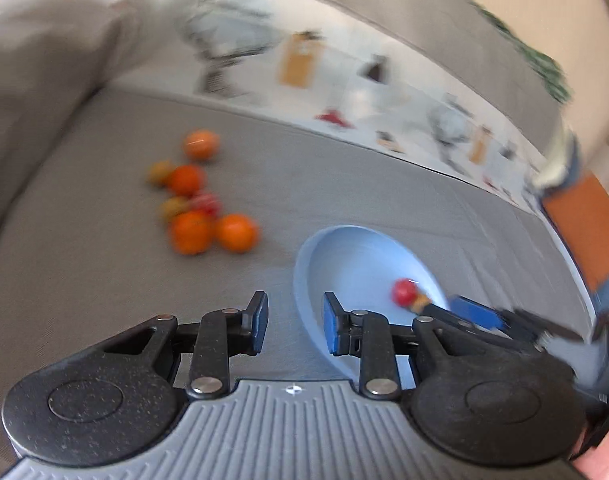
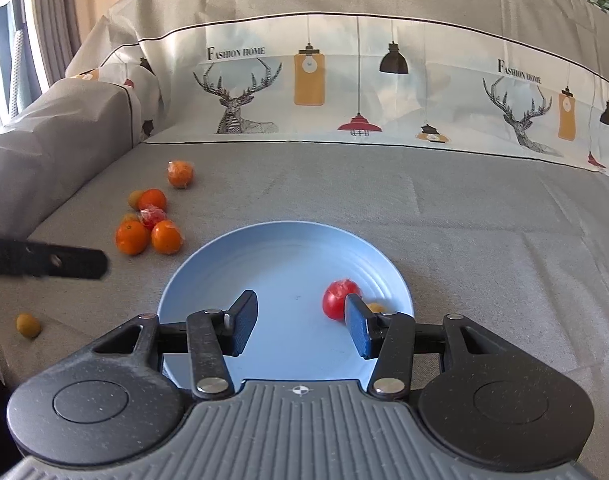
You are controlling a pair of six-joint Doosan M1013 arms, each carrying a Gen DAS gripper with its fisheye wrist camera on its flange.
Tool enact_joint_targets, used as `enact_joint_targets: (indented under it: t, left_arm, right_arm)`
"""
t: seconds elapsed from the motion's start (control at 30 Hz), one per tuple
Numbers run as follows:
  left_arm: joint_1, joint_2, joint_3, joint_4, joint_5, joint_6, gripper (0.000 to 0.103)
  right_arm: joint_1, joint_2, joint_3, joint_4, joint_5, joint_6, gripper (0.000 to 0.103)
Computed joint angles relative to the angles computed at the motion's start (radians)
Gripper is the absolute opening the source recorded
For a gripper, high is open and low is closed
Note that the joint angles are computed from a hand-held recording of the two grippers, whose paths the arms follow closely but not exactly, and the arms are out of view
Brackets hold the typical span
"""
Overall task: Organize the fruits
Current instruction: 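Move the left gripper to a brown fruit on the sofa and grasp it, then hold the brown fruit in the left gripper while the right grasps an orange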
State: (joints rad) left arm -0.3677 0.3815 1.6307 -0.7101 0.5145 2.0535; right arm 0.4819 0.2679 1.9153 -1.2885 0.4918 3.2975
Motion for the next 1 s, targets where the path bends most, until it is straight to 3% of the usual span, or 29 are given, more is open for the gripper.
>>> enact_joint_targets:
  t: [0.17,0.37,0.67,0.87,1.0]
  left_arm:
    - [0.011,-0.003,-0.039,0.365,0.078,-0.382,0.032]
    - [0.017,0.018,-0.083,0.591,0.194,-0.628,0.032]
    - [0.018,0.064,-0.147,0.679,0.374,-0.725,0.04]
    - [0.013,0.09,-0.18,0.679,0.432,-0.714,0.041]
    - [0.012,0.111,-0.201,0.665,0.46,-0.705,0.03]
  right_arm:
    - [-0.002,-0.013,0.013,-0.042,-0.01,0.054,0.051]
    - [-0.014,-0.034,0.034,-0.091,-0.042,0.16,0.054]
    - [-0.021,-0.044,0.041,-0.123,-0.078,0.203,0.057]
    - [-0.024,-0.034,0.028,-0.098,-0.096,0.176,0.057]
    - [-0.024,-0.023,0.015,-0.065,-0.107,0.138,0.057]
